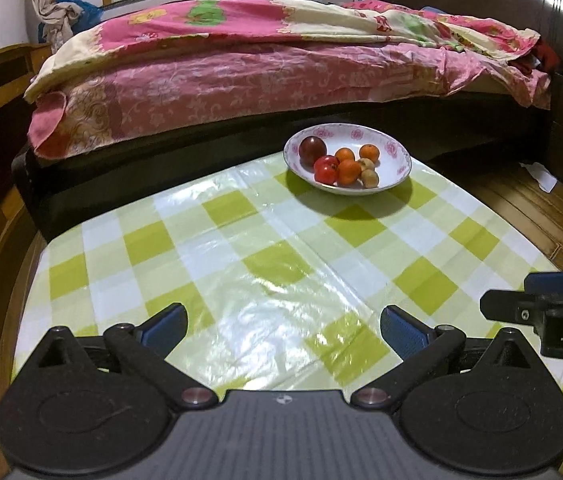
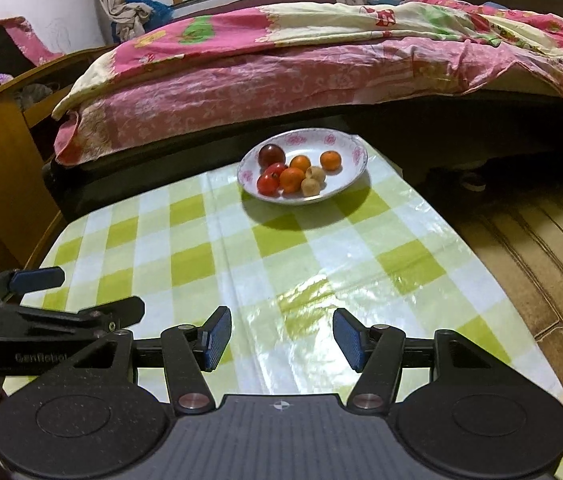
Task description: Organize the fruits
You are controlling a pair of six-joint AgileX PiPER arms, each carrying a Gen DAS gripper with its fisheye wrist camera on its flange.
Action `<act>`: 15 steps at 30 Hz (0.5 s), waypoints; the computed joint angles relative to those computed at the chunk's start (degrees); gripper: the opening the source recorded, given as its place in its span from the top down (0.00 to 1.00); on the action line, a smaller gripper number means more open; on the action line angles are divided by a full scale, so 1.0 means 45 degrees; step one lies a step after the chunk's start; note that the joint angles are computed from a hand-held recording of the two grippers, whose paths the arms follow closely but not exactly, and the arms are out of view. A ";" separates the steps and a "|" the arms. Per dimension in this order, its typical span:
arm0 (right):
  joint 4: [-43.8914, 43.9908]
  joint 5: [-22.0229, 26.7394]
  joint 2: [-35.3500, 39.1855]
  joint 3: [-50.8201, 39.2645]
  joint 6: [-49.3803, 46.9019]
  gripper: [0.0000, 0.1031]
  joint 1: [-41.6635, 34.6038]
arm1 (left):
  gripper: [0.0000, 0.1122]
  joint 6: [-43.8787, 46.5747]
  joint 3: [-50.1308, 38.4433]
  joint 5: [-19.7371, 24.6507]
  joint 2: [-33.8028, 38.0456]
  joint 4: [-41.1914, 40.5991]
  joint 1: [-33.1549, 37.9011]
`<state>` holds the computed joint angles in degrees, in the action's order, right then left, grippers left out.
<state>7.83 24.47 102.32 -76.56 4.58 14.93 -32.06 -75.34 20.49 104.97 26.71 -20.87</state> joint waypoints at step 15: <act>0.0124 -0.0205 -0.1220 0.1877 0.0579 0.47 0.0375 | 0.08 -0.1657 0.1624 -0.0110 -0.1152 0.1459 -0.0471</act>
<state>8.39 23.55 96.83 -68.12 7.18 16.62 -39.52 -68.03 19.99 99.79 33.28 -22.99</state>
